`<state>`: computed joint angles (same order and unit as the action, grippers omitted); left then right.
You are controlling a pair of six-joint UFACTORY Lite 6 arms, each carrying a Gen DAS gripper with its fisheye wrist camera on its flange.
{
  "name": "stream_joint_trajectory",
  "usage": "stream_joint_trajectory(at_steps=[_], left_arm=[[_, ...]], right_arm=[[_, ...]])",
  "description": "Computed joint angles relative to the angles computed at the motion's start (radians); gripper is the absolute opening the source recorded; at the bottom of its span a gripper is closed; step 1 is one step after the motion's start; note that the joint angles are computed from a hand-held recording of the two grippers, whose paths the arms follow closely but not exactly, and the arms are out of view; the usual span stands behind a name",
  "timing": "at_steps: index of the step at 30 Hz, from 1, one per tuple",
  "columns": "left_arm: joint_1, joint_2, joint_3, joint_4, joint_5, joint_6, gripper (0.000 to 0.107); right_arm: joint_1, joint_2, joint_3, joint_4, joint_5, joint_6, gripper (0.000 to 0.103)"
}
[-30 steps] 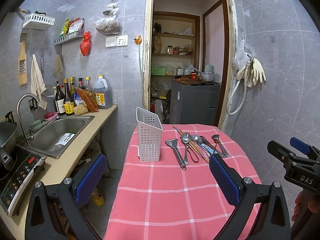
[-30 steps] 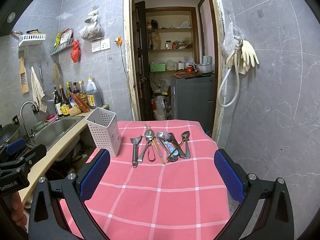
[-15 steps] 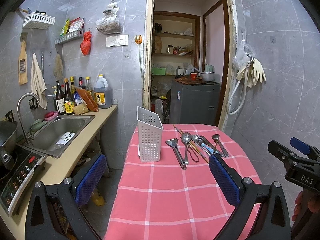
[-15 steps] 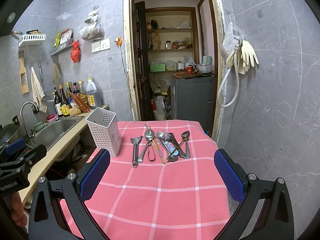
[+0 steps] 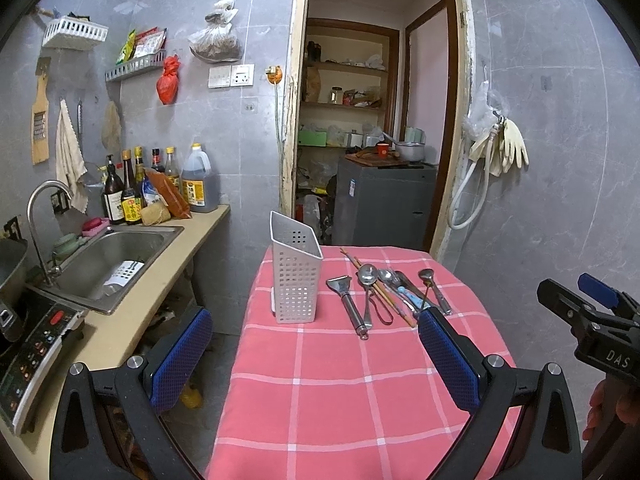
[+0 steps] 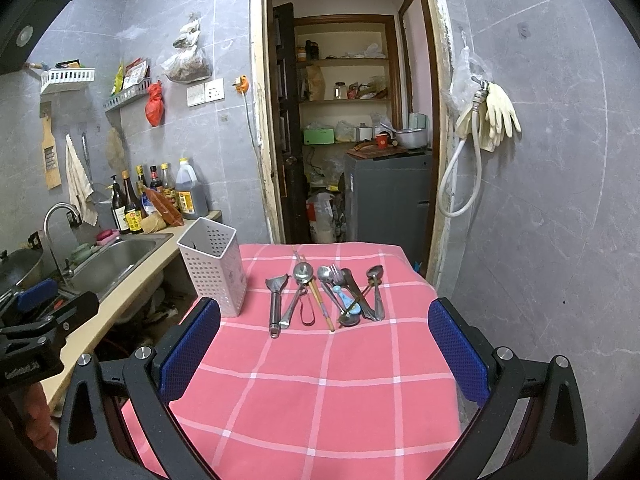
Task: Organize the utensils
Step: 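Move both tools down toward the row of utensils on the tablecloth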
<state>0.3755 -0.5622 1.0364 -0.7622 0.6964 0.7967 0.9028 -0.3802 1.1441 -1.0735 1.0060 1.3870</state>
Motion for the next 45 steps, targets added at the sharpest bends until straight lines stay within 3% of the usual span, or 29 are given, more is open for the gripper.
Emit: stream_joint_trajectory(at_steps=[3,9,14,17,19,22,26,31,34,40,45], left_arm=[[0.019,0.038,0.03,-0.046,0.02,0.044,0.103],[-0.06,0.113,0.092,-0.041,-0.039,0.032,0.103],[-0.162,0.195,0.14,-0.004,-0.124,-0.031,0.103],[-0.227,0.266,0.179,0.028,-0.171,-0.074,0.103],[-0.287,0.328,0.211,0.071,-0.223,-0.128,0.103],[-0.37,0.413,0.268,0.189,-0.293,-0.249,0.103],[-0.48,0.562,0.375,0.399,-0.379,-0.464,0.098],[-0.578,0.792,0.571,0.659,-0.404,-0.723,0.082],[-0.605,0.946,0.717,0.701,-0.392,-0.773,0.076],[-0.623,1.241,1.041,0.755,-0.327,-0.84,0.068],[-0.612,1.579,1.493,0.749,-0.166,-0.851,0.061]], right_arm=[[-0.003,0.03,0.044,-0.003,0.003,-0.028,0.102],[-0.04,0.042,0.081,-0.005,-0.012,-0.068,0.102],[-0.175,0.039,0.075,0.046,-0.128,-0.142,0.102],[-0.318,0.045,0.075,0.121,-0.264,-0.258,0.102],[-0.426,0.079,0.094,0.209,-0.367,-0.373,0.102],[-0.608,0.135,0.126,0.476,-0.545,-0.687,0.102],[-0.774,0.275,0.213,0.863,-0.678,-1.106,0.102],[-0.911,0.53,0.438,1.358,-0.658,-1.629,0.081],[-0.972,0.688,0.579,1.58,-0.615,-1.878,0.072],[-1.003,0.985,0.875,1.666,-0.537,-1.964,0.059],[-1.001,1.223,1.122,1.649,-0.485,-1.931,0.047]])
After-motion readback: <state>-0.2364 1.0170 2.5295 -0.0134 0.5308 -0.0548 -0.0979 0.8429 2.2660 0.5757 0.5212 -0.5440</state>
